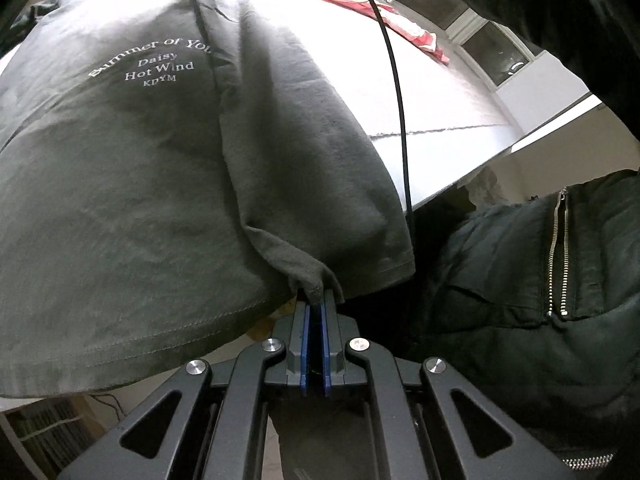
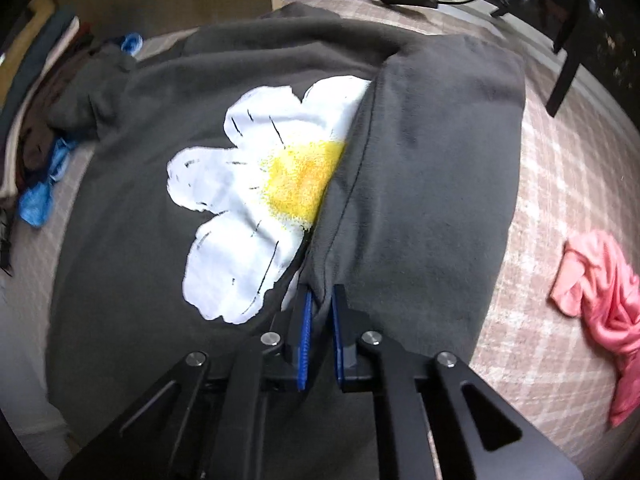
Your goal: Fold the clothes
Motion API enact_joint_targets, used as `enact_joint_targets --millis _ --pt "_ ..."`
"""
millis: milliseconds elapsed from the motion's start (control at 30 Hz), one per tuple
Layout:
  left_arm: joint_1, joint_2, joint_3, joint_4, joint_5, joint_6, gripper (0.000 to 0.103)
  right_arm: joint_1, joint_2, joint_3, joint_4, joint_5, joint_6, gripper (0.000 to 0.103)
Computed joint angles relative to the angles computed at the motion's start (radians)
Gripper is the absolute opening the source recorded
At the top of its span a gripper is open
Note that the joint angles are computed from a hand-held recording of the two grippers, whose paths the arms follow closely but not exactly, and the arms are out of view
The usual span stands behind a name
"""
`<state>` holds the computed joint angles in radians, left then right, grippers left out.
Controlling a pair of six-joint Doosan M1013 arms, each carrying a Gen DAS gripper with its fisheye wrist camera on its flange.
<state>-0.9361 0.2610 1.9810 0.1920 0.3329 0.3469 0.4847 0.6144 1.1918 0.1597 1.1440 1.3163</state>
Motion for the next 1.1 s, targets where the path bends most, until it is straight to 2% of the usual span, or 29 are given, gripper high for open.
enact_joint_targets --millis 133,300,367,400,467,533,600,667,767,900,1033,1100 --pt "0.000 -0.015 0.011 0.008 -0.025 -0.005 0.004 -0.019 -0.016 0.011 0.097 -0.007 -0.002 0.009" --pt "-0.003 -0.031 0.019 0.063 0.002 -0.070 0.004 -0.024 -0.002 -0.007 0.145 -0.016 0.012 0.009" --pt "0.003 -0.024 0.027 0.030 -0.012 -0.054 0.004 -0.013 0.016 -0.027 0.091 0.015 0.017 0.009" --pt "0.006 -0.020 0.031 0.012 -0.019 -0.045 0.004 -0.007 0.012 -0.019 0.076 0.006 0.007 0.010" --pt "0.010 -0.014 0.040 -0.051 -0.030 -0.005 0.004 0.003 0.007 -0.007 0.049 -0.004 -0.008 0.019" --pt "0.012 -0.013 0.052 -0.110 -0.041 0.030 0.003 -0.008 -0.004 -0.009 0.099 0.028 -0.017 0.021" --pt "0.006 -0.026 0.064 -0.114 -0.042 0.017 0.004 -0.040 -0.050 0.024 0.219 0.018 -0.071 0.021" --pt "-0.008 -0.042 0.068 -0.072 -0.009 -0.031 0.004 -0.084 -0.122 0.084 0.346 -0.001 -0.149 0.021" --pt "-0.026 -0.073 0.076 0.003 0.042 -0.112 0.004 -0.134 -0.210 0.171 0.447 -0.037 -0.233 0.021" --pt "-0.034 -0.104 0.083 0.084 0.083 -0.163 0.004 -0.181 -0.341 0.347 0.466 -0.124 -0.250 0.020" --pt "-0.019 -0.124 0.075 0.122 0.100 -0.110 0.004 -0.213 -0.448 0.462 0.446 -0.142 -0.237 0.018" --pt "-0.011 -0.146 0.079 0.184 0.096 -0.143 0.004 -0.231 -0.522 0.513 0.434 -0.156 -0.239 0.018"
